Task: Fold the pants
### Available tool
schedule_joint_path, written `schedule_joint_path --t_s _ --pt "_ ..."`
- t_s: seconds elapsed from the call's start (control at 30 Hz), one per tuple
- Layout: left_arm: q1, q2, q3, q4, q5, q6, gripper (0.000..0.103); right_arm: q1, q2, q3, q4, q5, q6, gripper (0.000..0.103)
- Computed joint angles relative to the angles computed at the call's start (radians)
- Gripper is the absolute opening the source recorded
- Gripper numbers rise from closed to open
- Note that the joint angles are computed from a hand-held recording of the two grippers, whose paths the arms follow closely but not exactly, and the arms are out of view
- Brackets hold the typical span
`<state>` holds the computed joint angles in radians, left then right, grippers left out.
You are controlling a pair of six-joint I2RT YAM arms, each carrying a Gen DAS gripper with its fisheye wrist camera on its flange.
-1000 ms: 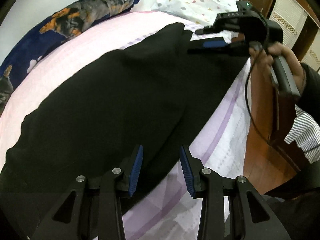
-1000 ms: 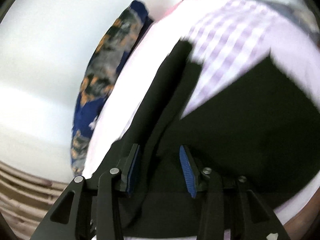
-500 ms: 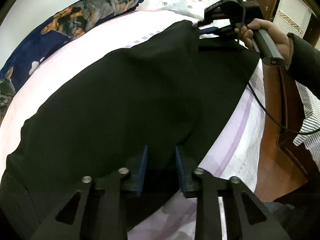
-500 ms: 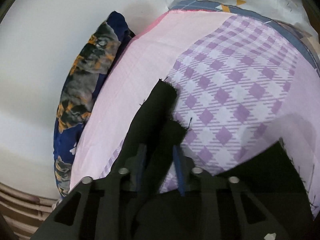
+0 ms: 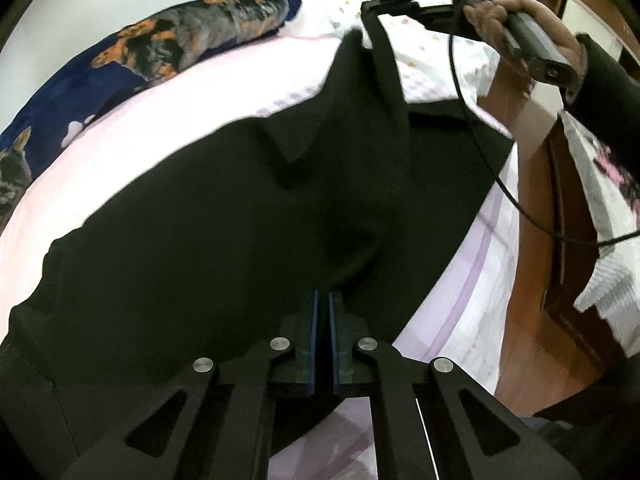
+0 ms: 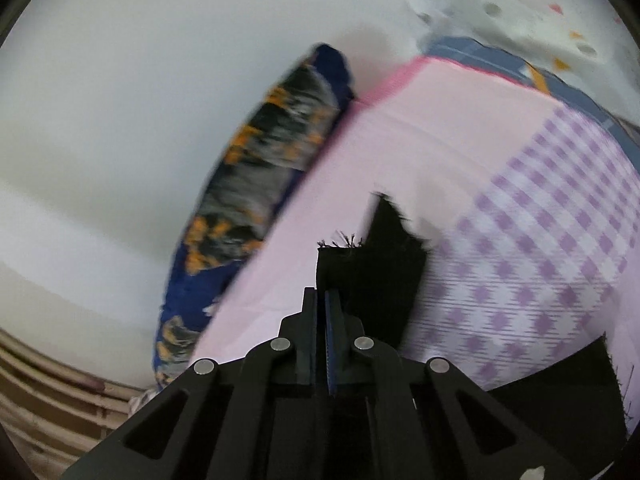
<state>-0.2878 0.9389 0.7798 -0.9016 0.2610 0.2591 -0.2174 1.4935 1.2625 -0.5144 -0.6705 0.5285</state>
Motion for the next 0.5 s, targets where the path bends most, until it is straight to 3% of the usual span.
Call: schedule_joint_path --t_s 0.27,0.5 --pt "0.181 -0.002 0.077 -0.041 0.134 0.026 0.004 0.024 -0.069 0.145 -0.089 -0.013 0.026 0.004" --pt "0.266 0.002 0.133 -0.059 0.203 0.053 0.004 -0.004 -0.127 0.173 -0.125 -0.037 0.069 0.004"
